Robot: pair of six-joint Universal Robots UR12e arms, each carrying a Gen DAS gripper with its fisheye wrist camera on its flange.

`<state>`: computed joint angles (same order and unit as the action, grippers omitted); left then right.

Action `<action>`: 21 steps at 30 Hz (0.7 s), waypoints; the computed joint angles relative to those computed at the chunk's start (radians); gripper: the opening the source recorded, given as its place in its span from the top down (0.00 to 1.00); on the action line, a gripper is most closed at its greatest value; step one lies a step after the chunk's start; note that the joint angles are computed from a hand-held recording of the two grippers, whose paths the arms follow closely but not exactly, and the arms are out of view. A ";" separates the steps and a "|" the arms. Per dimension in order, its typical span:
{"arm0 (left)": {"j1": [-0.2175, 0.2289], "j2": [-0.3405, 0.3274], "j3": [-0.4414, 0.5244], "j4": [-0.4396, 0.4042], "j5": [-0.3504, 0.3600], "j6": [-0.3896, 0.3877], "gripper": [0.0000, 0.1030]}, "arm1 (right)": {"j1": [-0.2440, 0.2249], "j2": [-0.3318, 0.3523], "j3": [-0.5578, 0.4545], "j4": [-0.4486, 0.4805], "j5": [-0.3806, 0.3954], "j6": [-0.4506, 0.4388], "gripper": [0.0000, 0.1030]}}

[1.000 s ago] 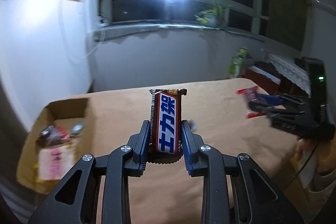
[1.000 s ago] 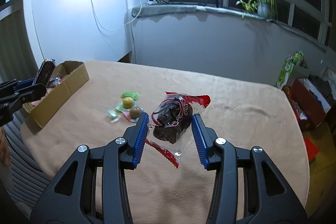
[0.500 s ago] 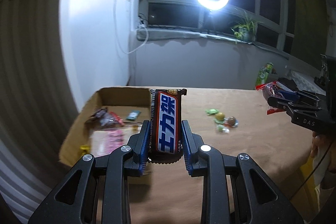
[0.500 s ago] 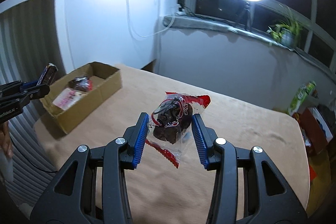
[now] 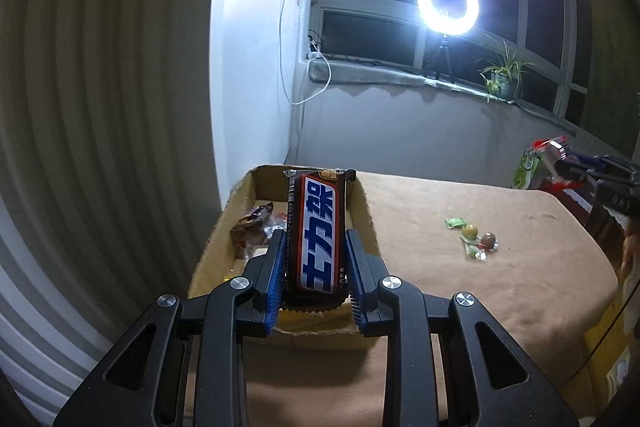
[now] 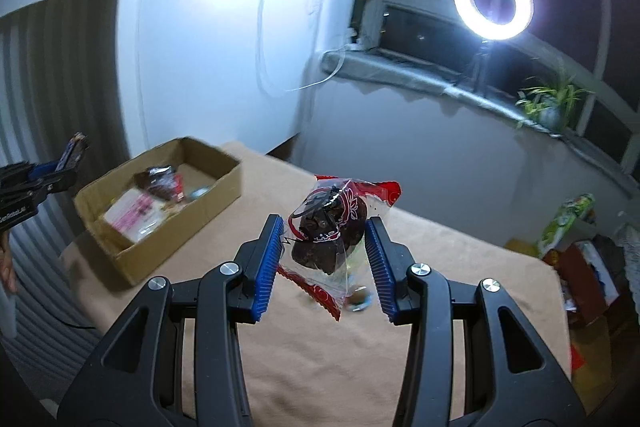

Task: Organize snacks
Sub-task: 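Carry the chocolate bar and dried fruit bag toward the box with both tools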

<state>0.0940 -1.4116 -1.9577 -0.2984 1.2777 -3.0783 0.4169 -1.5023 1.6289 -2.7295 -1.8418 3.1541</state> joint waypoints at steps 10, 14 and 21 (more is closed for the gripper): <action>0.000 -0.054 0.038 -0.010 -0.022 0.026 0.74 | -0.009 0.030 -0.036 0.021 -0.021 0.015 0.57; 0.000 -0.073 0.048 -0.026 -0.009 0.028 0.74 | -0.010 0.071 -0.063 0.019 0.073 0.014 0.57; -0.014 -0.127 0.093 -0.083 0.054 0.052 0.74 | 0.021 0.203 -0.180 0.032 0.291 -0.043 0.57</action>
